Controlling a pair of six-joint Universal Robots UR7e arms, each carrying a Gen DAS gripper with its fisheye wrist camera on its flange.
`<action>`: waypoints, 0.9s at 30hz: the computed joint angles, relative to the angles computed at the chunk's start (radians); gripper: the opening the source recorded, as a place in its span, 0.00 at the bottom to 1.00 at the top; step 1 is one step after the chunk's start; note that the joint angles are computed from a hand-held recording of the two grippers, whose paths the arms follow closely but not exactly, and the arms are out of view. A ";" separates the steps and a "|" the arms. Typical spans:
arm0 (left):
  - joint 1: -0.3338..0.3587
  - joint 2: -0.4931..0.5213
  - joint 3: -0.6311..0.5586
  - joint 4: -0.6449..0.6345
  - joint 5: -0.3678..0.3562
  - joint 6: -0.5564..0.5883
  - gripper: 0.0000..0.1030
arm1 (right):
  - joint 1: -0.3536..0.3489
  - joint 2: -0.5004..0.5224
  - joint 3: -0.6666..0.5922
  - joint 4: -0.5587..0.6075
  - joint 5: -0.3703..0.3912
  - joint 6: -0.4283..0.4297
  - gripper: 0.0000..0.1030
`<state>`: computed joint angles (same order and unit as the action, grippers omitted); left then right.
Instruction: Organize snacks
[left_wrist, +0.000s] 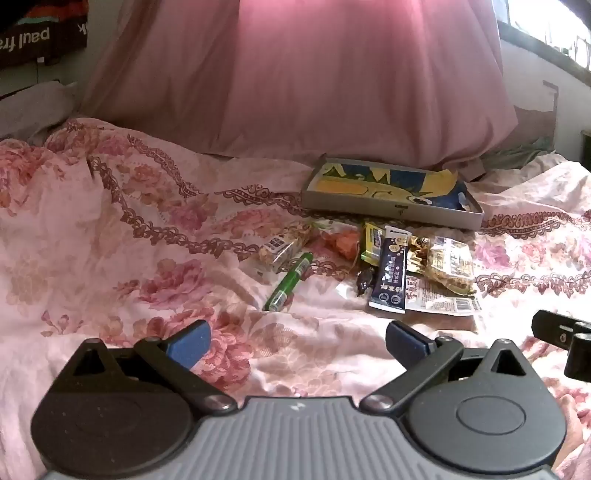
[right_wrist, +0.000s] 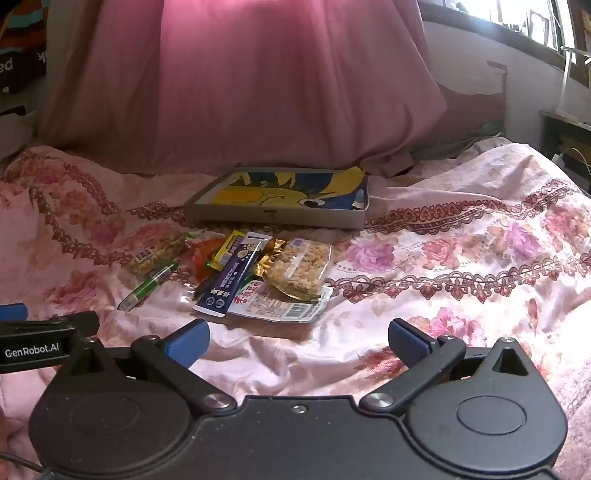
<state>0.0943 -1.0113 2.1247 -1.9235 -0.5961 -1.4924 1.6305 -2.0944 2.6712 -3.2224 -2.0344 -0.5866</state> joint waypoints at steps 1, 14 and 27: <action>0.000 0.000 0.000 0.000 0.001 0.000 1.00 | 0.001 0.000 0.000 0.001 -0.002 0.000 1.00; 0.001 -0.001 0.004 -0.006 0.004 0.001 1.00 | -0.003 -0.002 0.001 0.005 0.003 0.003 1.00; -0.002 0.000 0.002 0.002 0.006 -0.001 1.00 | -0.002 -0.001 0.000 0.006 -0.001 0.004 1.00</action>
